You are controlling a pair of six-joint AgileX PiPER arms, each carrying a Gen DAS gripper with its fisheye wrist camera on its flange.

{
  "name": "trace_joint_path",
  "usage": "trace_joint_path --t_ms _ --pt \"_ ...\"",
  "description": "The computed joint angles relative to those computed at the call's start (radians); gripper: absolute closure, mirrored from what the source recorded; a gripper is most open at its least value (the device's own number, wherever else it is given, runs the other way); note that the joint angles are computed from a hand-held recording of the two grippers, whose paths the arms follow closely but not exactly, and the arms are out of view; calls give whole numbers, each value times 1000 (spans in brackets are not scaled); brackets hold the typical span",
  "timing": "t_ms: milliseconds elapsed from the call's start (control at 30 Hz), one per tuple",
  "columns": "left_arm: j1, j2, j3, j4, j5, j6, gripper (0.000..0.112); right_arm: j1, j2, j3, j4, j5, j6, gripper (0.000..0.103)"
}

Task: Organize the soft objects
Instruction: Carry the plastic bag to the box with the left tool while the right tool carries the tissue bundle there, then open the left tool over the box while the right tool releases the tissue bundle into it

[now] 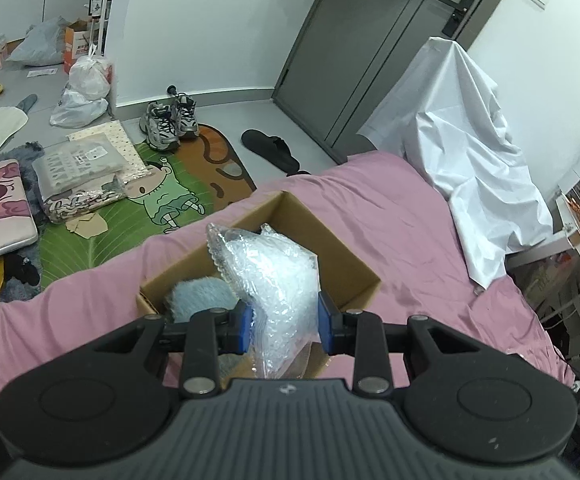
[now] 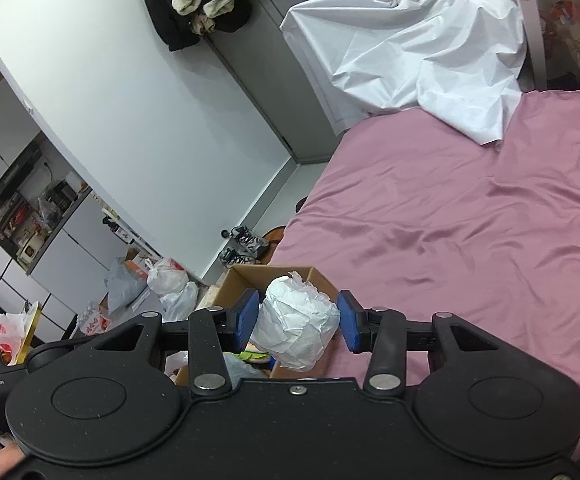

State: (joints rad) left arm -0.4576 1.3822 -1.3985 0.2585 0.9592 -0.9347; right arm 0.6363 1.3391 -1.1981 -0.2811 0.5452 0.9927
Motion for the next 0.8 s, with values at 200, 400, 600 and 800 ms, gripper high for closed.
trace_joint_path --t_ms 200,400,600,800 --pt "66 29 -16 -65 -23 74 81 19 60 -57 11 11 -8 61" --pt "109 56 -28 -118 -42 130 81 33 117 -113 55 15 -41 60" --pt "157 72 -21 -174 -55 186 81 53 200 -185 122 26 -99 60" --pt "197 86 -17 -216 -60 226 81 72 271 -233 204 35 -162 60"
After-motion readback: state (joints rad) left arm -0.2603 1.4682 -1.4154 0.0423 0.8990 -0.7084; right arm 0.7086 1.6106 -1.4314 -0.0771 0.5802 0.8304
